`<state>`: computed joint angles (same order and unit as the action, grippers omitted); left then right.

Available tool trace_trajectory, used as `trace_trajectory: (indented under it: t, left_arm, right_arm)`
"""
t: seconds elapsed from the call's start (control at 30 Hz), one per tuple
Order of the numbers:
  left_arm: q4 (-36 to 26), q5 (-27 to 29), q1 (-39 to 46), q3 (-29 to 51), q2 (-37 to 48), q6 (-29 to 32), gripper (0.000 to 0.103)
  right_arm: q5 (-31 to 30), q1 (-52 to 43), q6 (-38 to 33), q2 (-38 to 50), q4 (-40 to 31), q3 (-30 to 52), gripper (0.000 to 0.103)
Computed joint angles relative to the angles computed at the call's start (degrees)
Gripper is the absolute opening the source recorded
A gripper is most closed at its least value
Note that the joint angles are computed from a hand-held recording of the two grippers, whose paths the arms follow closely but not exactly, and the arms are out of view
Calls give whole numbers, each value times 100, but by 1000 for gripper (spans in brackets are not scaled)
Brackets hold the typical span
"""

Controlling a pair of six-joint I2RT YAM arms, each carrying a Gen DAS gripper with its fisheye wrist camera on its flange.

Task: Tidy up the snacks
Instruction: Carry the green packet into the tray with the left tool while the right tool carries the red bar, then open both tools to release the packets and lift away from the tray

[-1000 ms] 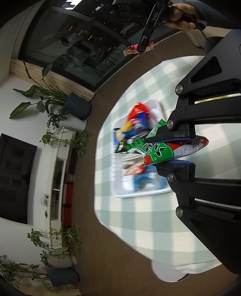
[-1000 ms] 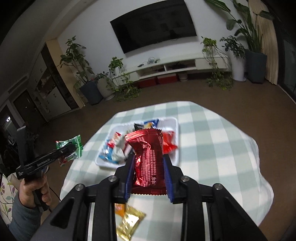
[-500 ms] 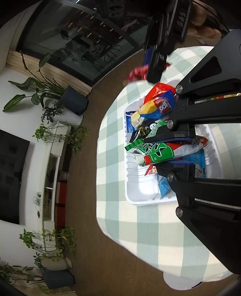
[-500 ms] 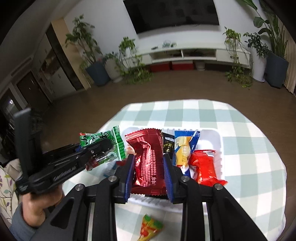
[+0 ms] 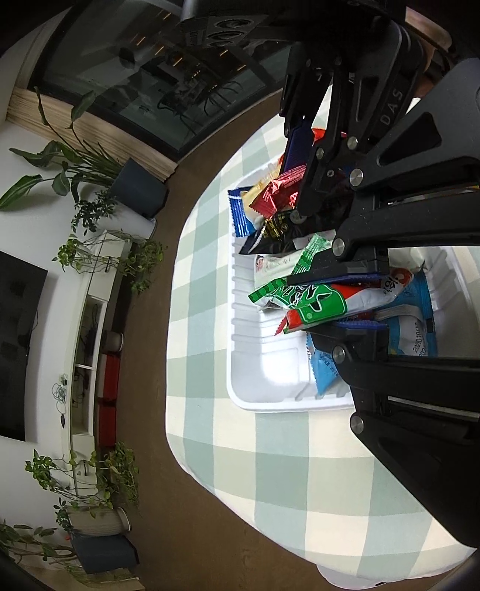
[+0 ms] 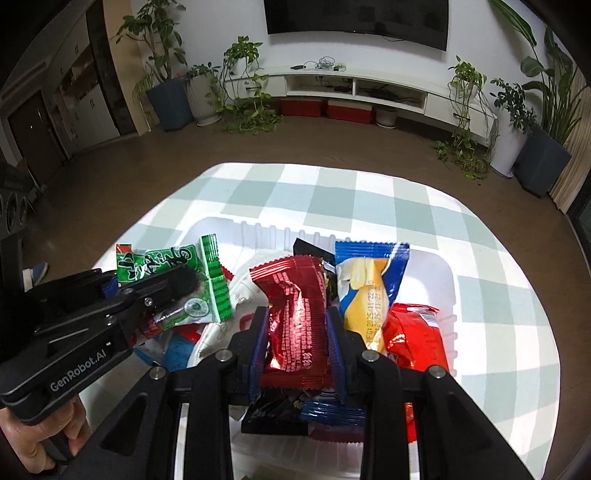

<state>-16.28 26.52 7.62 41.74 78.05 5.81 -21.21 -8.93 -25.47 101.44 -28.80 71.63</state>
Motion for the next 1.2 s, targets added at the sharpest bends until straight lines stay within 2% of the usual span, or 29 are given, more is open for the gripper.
trace_trajectory:
  t: [0.2, 0.3, 0.4, 0.47, 0.57, 0.87, 1.0, 1.07, 1.2]
  left_arm:
    - [126, -104, -49, -29, 126, 63, 17]
    - [72, -113, -17, -16, 143, 86, 25]
    - [4, -99, 50, -47, 68, 162, 37]
    - [-15, -55, 107, -73, 26, 170, 51]
    - [-78, -27, 153, -92, -49, 214, 56]
    - [-425, 90, 351, -264, -655, 346, 63]
    - [-683, 150, 418, -411, -1155, 358, 67]
    - [-837, 182, 432, -494, -1433, 385, 74]
    - [-1393, 300, 484, -765, -2207, 547, 84]
  right_arm:
    - [257, 126, -105, -36, 189, -178, 36]
    - [278, 118, -84, 18, 215, -169, 36]
    - [250, 99, -85, 18, 233, -204, 36]
    - [238, 88, -84, 1, 251, -216, 36]
    - [185, 53, -69, -30, 249, -222, 36]
    - [-122, -219, -101, -404, 136, -372, 38]
    - [-276, -374, -122, -623, 74, -461, 44]
    - [-418, -495, -126, -752, 9, -507, 47]
    - [-981, -997, -164, -1097, -250, -675, 62]
